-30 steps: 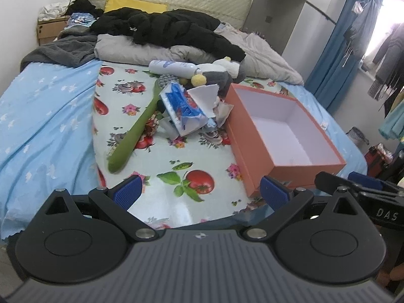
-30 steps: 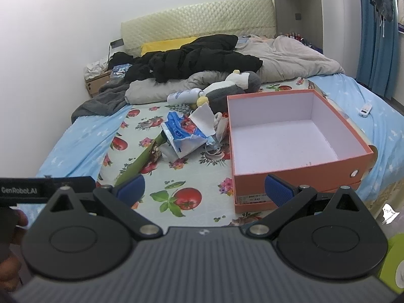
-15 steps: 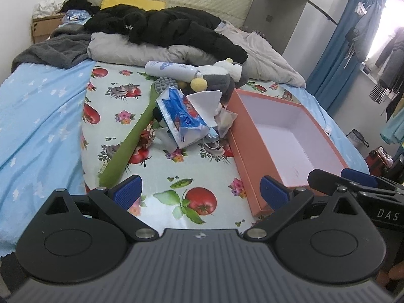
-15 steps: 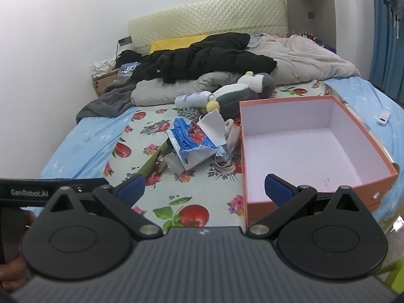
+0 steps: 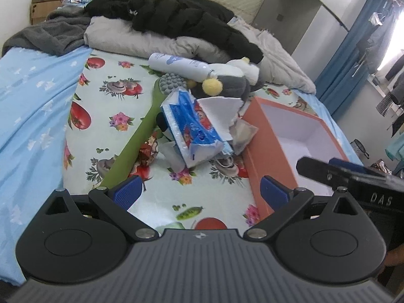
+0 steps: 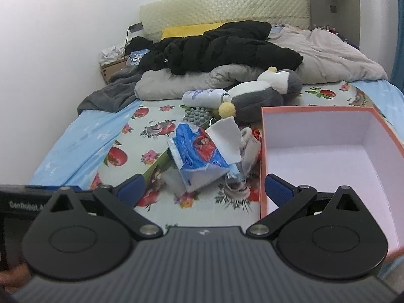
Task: Organize soft objects
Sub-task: 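Reach the right gripper down and grasp the blue-and-white tissue pack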
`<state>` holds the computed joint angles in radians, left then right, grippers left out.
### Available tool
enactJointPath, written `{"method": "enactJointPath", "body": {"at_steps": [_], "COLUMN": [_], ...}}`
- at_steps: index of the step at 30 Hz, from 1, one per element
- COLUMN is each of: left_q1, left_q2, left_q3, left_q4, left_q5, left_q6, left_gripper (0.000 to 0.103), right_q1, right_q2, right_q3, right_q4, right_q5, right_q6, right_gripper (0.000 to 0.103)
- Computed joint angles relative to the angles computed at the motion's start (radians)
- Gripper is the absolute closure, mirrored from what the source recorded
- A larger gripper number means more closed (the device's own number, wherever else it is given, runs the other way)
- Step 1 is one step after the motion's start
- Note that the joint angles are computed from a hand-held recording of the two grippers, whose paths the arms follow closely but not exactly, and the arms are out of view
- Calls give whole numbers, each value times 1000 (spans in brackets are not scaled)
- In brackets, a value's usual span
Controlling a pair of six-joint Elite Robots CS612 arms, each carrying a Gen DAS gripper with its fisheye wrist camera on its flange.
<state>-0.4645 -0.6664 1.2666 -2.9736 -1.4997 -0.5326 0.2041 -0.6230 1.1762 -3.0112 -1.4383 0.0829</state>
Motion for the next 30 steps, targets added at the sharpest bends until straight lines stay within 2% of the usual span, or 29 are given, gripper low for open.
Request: {"method": "enactJointPath", "body": {"at_steps": [4,7,10,14,16,18,20,24,27,30], "left_q1": [21,28,35,38,42,47,49,56,57,61], "left_q2": [47,84,123,177,202,229,253,295,318,343], "left_q3": [-65,-123,-181,-262,-291,-325,-355,-404,-436,-471], "left_q4": [35,92,140,216,218,222,226,215,232,253], "left_q5": [-32,-8,-15,-9,-31,-60,-76,-95,-83,-89], "left_q6": [-15,-5,8,11,5,-13,-10,-16,-27,-43], "left_gripper": [2,2,2,2,2,2,2,3,13,18], "right_q1": [-2,-3,-4,-12,-12,-12,-12,-8,-12,-6], "right_q2": [53,93,136,190,220,250,279,336,381,425], "right_q3": [-88,-163,-242,-334,-385,-440,-493,-588,-668,-750], "right_q4": [54,102,152,199,233,284,331,370,425,490], "right_q5": [14,26,31,92,100,104,103,77,117,113], "right_q6": [-6,-2,-15,-43,-58,-64,-73,-114,-109,-129], "right_gripper": [0,0,0,2,11,32,37,37,33,32]}}
